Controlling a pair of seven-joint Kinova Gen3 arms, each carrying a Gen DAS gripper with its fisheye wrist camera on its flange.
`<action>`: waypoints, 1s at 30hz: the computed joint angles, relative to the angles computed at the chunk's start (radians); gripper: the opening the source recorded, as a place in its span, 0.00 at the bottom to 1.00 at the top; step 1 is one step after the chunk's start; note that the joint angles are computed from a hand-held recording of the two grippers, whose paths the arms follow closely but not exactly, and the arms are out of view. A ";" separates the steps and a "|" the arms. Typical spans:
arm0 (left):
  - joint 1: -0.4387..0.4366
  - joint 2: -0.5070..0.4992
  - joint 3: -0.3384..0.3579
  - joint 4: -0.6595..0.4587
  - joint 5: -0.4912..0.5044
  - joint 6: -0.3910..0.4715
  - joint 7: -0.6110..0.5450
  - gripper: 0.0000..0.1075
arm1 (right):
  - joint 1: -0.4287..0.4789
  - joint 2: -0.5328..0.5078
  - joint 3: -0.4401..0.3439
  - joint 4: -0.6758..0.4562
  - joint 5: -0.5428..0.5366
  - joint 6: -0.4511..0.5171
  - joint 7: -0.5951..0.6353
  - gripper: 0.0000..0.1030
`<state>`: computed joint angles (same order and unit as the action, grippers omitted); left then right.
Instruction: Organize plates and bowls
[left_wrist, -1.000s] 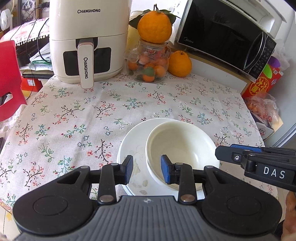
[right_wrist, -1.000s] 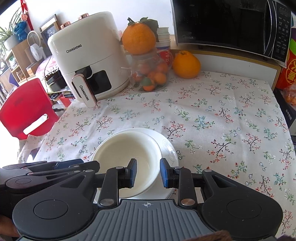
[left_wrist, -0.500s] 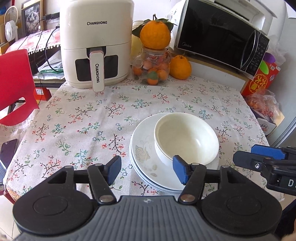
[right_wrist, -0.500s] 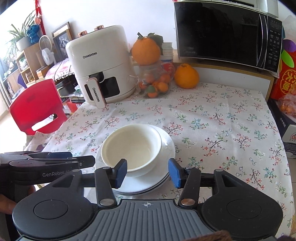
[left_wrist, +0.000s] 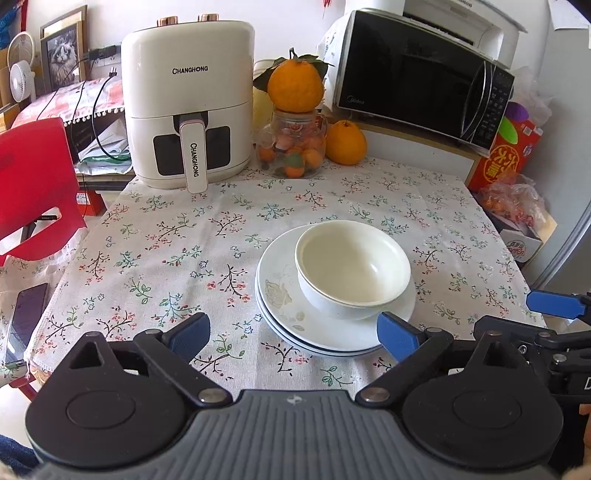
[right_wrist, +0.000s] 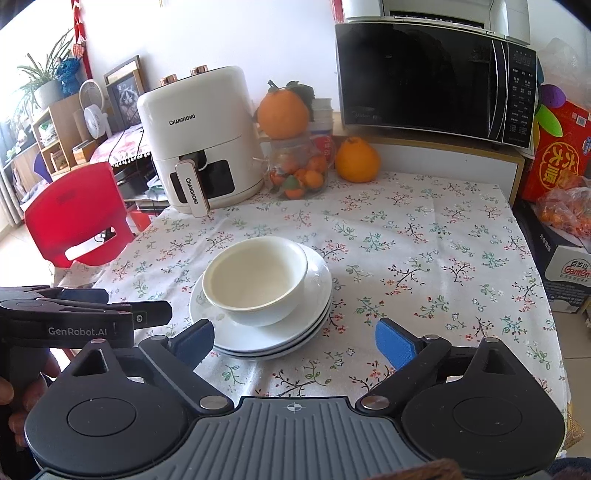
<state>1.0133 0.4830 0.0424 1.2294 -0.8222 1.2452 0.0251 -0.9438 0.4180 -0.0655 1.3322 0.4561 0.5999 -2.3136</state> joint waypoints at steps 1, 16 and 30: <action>0.003 -0.001 0.001 -0.001 -0.002 0.003 0.000 0.95 | 0.002 -0.004 -0.001 0.005 -0.005 -0.001 -0.002 0.94; 0.042 0.023 0.005 -0.064 0.019 0.075 -0.036 0.96 | 0.002 -0.047 -0.019 0.038 0.016 0.035 -0.041 0.96; 0.044 0.040 -0.006 -0.112 0.052 0.094 -0.075 0.96 | 0.008 -0.052 -0.027 0.032 0.017 0.052 -0.058 0.96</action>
